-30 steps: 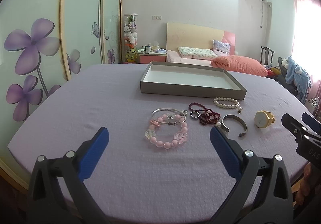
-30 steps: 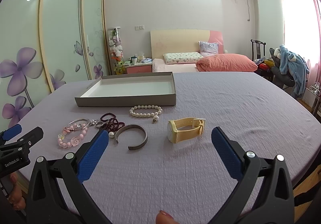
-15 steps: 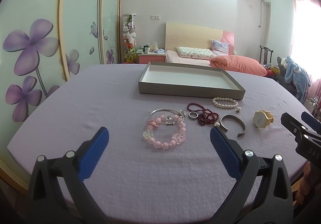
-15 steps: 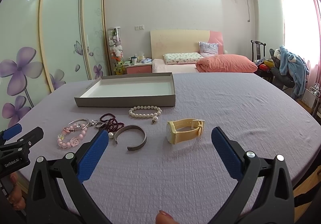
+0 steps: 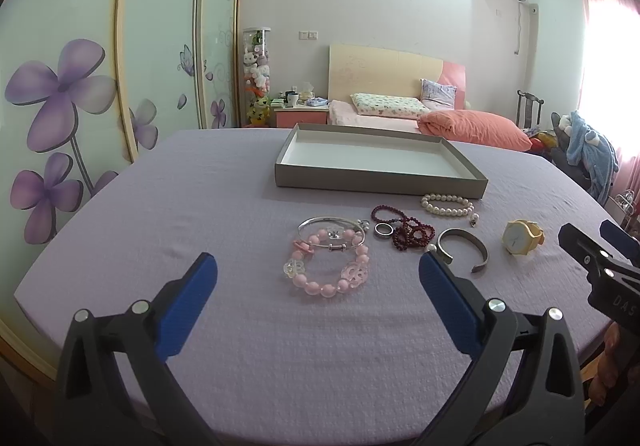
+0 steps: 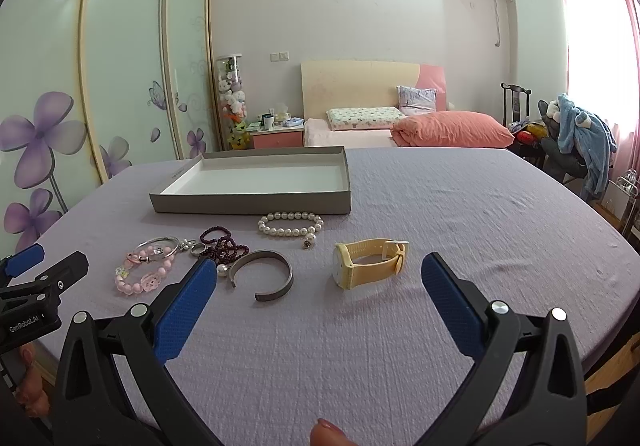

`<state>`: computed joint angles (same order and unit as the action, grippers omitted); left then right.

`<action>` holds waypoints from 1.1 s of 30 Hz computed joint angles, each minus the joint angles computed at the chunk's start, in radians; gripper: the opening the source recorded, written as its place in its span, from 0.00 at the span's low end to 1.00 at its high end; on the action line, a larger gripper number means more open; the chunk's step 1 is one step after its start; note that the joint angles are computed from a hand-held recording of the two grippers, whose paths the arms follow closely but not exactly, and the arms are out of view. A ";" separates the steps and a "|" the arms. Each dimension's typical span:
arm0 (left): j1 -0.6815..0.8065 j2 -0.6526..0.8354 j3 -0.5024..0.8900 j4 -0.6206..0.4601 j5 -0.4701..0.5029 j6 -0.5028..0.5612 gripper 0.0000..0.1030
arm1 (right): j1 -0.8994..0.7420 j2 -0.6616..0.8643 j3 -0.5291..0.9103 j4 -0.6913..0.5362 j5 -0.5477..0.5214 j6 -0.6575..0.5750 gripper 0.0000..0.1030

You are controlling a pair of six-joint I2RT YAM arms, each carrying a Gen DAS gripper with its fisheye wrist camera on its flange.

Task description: Organize jewelry

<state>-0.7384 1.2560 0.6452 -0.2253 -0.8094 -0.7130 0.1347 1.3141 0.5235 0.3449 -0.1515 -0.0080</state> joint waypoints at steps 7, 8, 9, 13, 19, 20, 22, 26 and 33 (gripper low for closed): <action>0.001 0.008 0.002 0.004 -0.002 -0.002 0.96 | 0.002 -0.002 0.000 -0.004 0.003 -0.001 0.98; 0.001 0.007 0.001 0.005 -0.002 -0.002 0.96 | 0.002 -0.003 0.000 -0.005 0.003 -0.003 0.98; 0.001 0.004 -0.001 0.008 0.003 0.000 0.96 | 0.003 -0.005 -0.002 -0.005 0.004 -0.002 0.98; 0.006 0.004 -0.003 0.012 0.010 0.003 0.96 | 0.000 -0.010 -0.004 -0.009 0.002 -0.006 0.98; 0.007 0.013 -0.006 0.019 0.009 0.000 0.96 | 0.007 -0.009 0.002 -0.019 0.007 -0.007 0.98; 0.006 0.014 -0.007 0.021 0.008 -0.002 0.96 | 0.007 -0.009 0.001 -0.017 0.006 -0.005 0.98; 0.010 0.014 -0.010 0.027 0.016 0.003 0.96 | 0.007 -0.008 0.003 -0.020 0.007 -0.007 0.98; 0.016 0.022 -0.013 0.038 0.022 0.008 0.96 | 0.011 -0.007 0.004 -0.020 0.010 -0.005 0.98; 0.025 0.044 -0.012 0.046 0.028 0.005 0.96 | 0.005 0.016 0.005 -0.007 0.014 -0.001 0.98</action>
